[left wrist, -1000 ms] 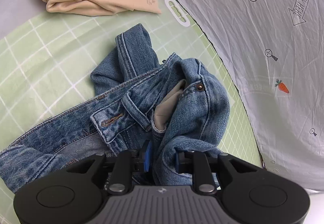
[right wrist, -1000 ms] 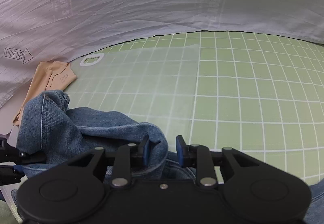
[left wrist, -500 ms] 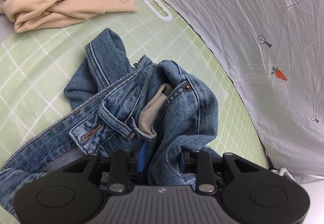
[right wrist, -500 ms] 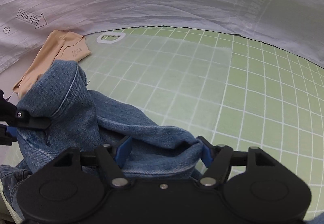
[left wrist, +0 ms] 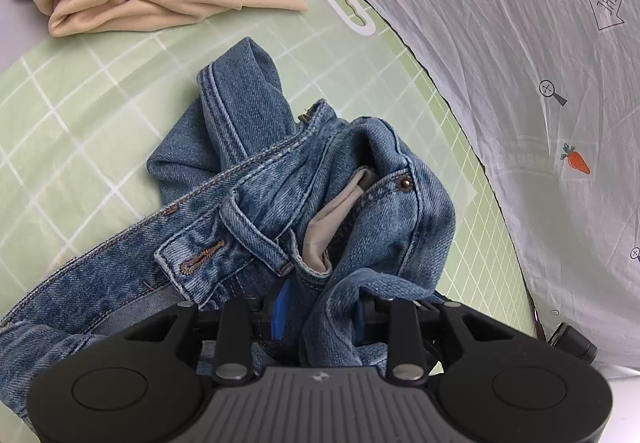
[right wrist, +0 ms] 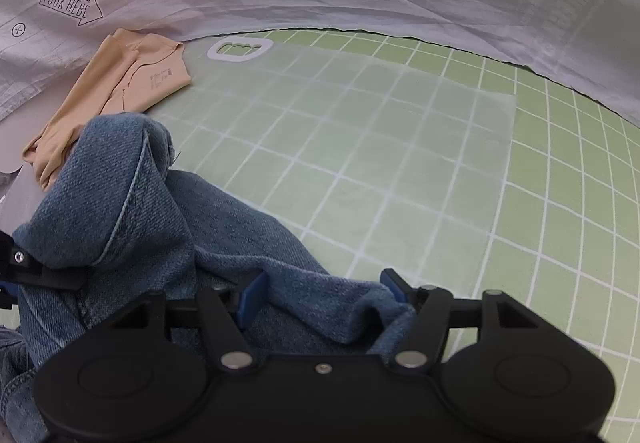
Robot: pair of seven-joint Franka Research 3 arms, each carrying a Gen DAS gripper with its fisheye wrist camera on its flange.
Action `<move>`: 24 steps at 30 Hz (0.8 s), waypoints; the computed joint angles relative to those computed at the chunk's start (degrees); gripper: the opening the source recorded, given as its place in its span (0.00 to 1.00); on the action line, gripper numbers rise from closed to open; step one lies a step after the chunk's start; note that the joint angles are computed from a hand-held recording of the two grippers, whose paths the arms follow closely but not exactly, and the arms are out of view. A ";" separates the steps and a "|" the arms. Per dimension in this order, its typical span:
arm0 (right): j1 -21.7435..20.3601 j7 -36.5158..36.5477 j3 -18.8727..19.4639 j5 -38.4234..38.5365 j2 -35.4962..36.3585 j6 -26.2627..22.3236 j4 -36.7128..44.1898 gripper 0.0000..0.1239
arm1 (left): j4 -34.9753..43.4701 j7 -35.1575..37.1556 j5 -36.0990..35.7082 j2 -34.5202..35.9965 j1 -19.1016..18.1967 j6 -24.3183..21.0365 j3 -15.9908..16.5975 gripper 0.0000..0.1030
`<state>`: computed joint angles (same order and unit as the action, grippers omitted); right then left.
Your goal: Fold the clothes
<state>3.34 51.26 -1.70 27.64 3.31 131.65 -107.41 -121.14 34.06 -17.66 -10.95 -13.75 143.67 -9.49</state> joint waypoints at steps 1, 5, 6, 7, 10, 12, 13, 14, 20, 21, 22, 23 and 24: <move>-0.17 -0.39 -0.06 0.81 0.24 -0.80 0.40 0.37 | 0.06 -0.07 0.12 0.07 0.01 -0.15 -0.02 0.32; -0.62 -1.80 -0.09 4.92 -0.31 0.09 -0.54 0.16 | -0.43 -1.14 0.77 -0.14 0.24 -0.49 -0.14 0.33; -0.67 -2.09 -0.10 6.08 -0.59 0.76 -1.00 0.15 | -0.84 -1.49 0.73 -0.42 0.30 -0.63 -0.07 0.34; -0.72 -1.91 -0.17 7.08 -1.07 2.06 -1.80 0.14 | -1.25 -1.66 0.48 -0.65 0.28 -0.57 0.03 0.34; -0.67 -1.63 -0.35 8.91 -2.77 6.98 -4.49 0.13 | -3.42 -2.27 -1.31 -2.00 0.06 0.30 0.49 0.34; -0.52 -1.80 -0.50 8.12 -3.79 10.29 -5.95 0.12 | -4.91 -2.11 -2.97 -2.93 -0.33 1.31 0.93 0.34; -0.60 -1.49 -0.72 8.00 -3.83 10.41 -5.90 0.12 | -5.31 -2.06 -3.36 -3.20 -0.45 1.67 1.06 0.35; -0.72 -1.03 -0.93 8.15 -3.79 10.72 -5.87 0.12 | -5.70 -2.00 -3.73 -3.46 -0.57 2.03 1.18 0.35; -0.71 1.79 -1.04 5.92 -4.73 16.90 -7.81 0.12 | -6.58 -2.10 -2.64 -3.71 -0.68 3.66 1.03 0.27; -0.68 2.11 -1.06 5.58 -5.03 18.25 -8.21 0.12 | -7.09 -2.56 -2.91 -3.86 -0.84 4.49 0.93 0.22; -0.64 2.00 -1.06 4.93 -5.35 19.72 -8.62 0.12 | -7.42 -2.67 -3.58 -3.87 -1.08 5.07 1.12 0.22; -0.62 2.12 -1.11 4.32 -5.48 20.72 -8.77 0.12 | -7.48 -2.87 -3.84 -3.76 -1.22 5.44 1.18 0.21; -0.62 2.33 -1.15 3.71 -5.59 21.64 -8.88 0.12 | -7.31 -3.04 -3.76 -3.61 -1.27 5.51 1.18 0.21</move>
<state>2.72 53.59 -2.85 31.35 -2.28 153.29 -116.29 -128.46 31.02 -21.42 -14.56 -15.01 149.19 -8.31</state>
